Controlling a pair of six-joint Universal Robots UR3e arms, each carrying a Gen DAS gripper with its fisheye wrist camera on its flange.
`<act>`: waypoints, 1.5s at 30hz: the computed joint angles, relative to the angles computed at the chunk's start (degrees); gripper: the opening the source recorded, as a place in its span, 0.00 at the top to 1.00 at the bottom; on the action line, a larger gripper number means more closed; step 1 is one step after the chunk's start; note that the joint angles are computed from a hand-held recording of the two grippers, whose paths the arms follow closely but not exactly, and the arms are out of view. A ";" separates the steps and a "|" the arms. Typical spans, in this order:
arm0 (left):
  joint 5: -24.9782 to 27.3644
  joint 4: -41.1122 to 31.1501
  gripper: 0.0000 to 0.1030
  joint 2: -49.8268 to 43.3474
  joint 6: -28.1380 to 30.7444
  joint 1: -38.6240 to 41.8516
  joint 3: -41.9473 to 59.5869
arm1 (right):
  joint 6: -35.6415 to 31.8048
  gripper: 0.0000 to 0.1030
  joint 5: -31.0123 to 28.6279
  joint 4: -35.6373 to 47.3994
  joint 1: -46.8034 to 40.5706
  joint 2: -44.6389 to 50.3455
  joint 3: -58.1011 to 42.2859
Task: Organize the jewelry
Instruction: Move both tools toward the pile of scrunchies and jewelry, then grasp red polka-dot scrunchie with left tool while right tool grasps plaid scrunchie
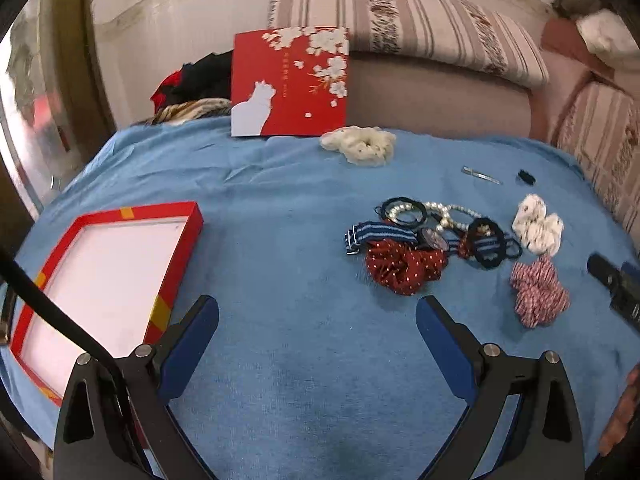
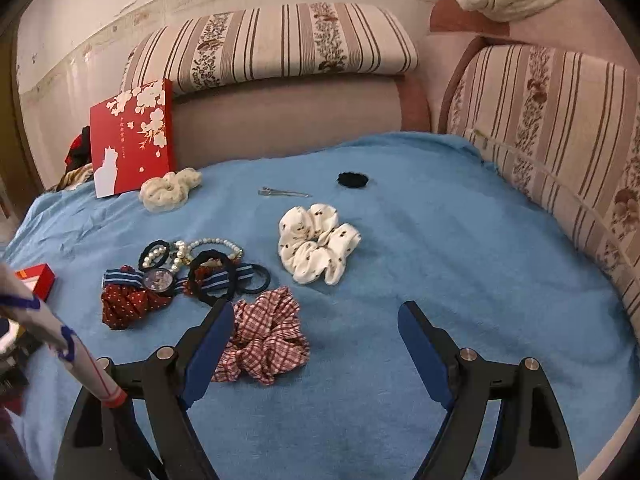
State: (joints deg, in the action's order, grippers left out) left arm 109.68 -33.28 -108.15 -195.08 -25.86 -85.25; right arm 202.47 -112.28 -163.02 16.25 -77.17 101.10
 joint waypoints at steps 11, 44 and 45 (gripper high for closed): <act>-0.43 1.13 0.04 -0.38 -0.83 0.44 -1.29 | -0.72 0.15 3.19 0.97 -0.32 1.15 -0.44; -18.92 -11.88 0.04 -3.80 -3.64 8.71 8.60 | -2.32 0.15 6.40 5.04 -0.81 5.00 -4.28; -19.49 -12.15 0.04 -5.13 -3.94 9.04 10.41 | -2.54 0.15 7.05 5.18 -1.03 5.28 -4.42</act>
